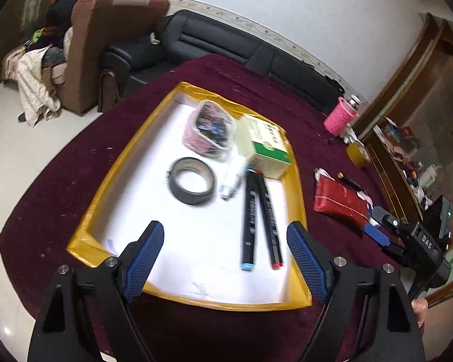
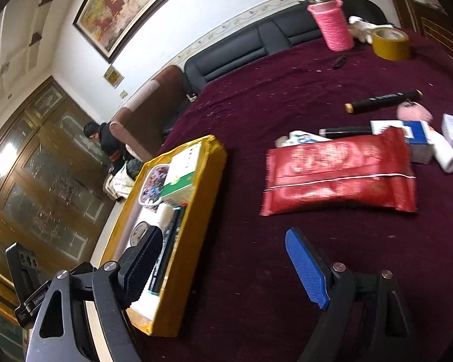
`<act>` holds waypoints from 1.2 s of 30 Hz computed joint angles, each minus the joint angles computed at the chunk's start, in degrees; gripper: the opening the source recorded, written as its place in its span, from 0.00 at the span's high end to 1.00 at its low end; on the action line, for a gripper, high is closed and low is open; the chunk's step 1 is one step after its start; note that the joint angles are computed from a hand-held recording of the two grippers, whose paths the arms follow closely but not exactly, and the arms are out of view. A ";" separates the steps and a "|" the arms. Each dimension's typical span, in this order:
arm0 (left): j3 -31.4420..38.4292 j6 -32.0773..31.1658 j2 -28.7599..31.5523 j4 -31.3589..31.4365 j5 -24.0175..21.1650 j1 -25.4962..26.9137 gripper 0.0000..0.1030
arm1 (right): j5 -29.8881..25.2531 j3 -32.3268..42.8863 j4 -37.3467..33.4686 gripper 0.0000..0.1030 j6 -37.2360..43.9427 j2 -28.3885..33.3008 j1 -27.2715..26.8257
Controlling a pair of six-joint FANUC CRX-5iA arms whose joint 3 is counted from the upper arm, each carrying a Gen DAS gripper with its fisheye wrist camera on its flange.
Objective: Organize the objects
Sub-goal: 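Open both tools and move them back toward the remaining items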
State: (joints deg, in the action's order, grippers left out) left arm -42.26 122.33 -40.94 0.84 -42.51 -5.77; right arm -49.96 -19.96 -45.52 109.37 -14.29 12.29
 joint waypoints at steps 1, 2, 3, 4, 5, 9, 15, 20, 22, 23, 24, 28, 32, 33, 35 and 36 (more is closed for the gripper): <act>0.78 0.77 1.06 -0.78 0.22 -1.27 0.20 | -0.23 -0.01 -0.44 0.14 0.53 0.02 -0.88; 1.77 1.90 2.40 -1.90 0.43 -2.89 0.20 | -0.45 -0.03 -0.97 0.14 1.19 0.03 -1.94; 3.08 3.06 4.21 -3.17 0.63 -4.81 0.20 | -0.57 0.01 -1.33 0.14 1.63 0.12 -2.67; 4.10 3.80 5.68 -4.03 0.80 -6.24 0.20 | -0.76 0.05 -1.79 0.14 2.26 0.28 -3.56; 4.89 4.53 6.89 -4.80 1.00 -7.50 0.20 | -0.82 -0.05 -2.21 0.14 2.82 0.36 -4.56; 9.02 6.20 12.99 -7.46 1.70 -12.33 0.20 | -1.11 -0.40 -2.59 0.13 3.95 0.74 -6.88; 17.09 5.86 20.65 -12.68 0.64 -18.30 0.20 | 2.01 -0.28 -0.66 0.13 3.59 1.00 -10.37; 23.94 3.49 27.15 -15.24 0.15 -21.36 0.20 | 8.20 1.26 3.16 0.13 0.63 2.80 -12.81; 25.86 1.07 29.81 -13.95 1.03 -21.57 0.20 | 11.55 1.39 4.94 0.13 -0.62 3.30 -13.35; 26.91 0.11 31.24 -13.44 1.32 -21.82 0.20 | 13.58 1.41 6.60 0.13 -1.85 3.75 -13.44; 28.07 -1.74 32.89 -12.38 1.78 -21.97 0.20 | 14.50 1.69 7.55 0.13 -2.67 4.36 -13.75; 34.67 -6.12 39.43 -13.99 2.25 -23.65 0.20 | 12.50 5.70 6.96 0.13 -3.33 8.86 -17.27; 42.80 -15.18 47.39 -14.32 3.93 -23.88 0.20 | 9.06 10.03 7.88 0.13 -4.79 13.60 -18.78; 45.70 -19.85 50.51 -12.25 3.45 -23.35 0.20 | 8.56 10.63 8.30 0.13 -4.90 14.44 -18.84; 51.19 -22.86 55.30 -12.56 0.92 -23.39 0.20 | 8.08 10.88 7.53 0.13 -3.75 15.37 -19.45; 54.23 -25.46 58.16 -11.75 -0.49 -23.13 0.20 | 7.89 10.88 7.45 0.13 -3.46 15.79 -19.64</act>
State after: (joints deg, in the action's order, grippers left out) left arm 11.97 96.88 17.23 -10.90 -43.00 -28.91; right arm -42.07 -9.08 -38.07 105.90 1.50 -7.35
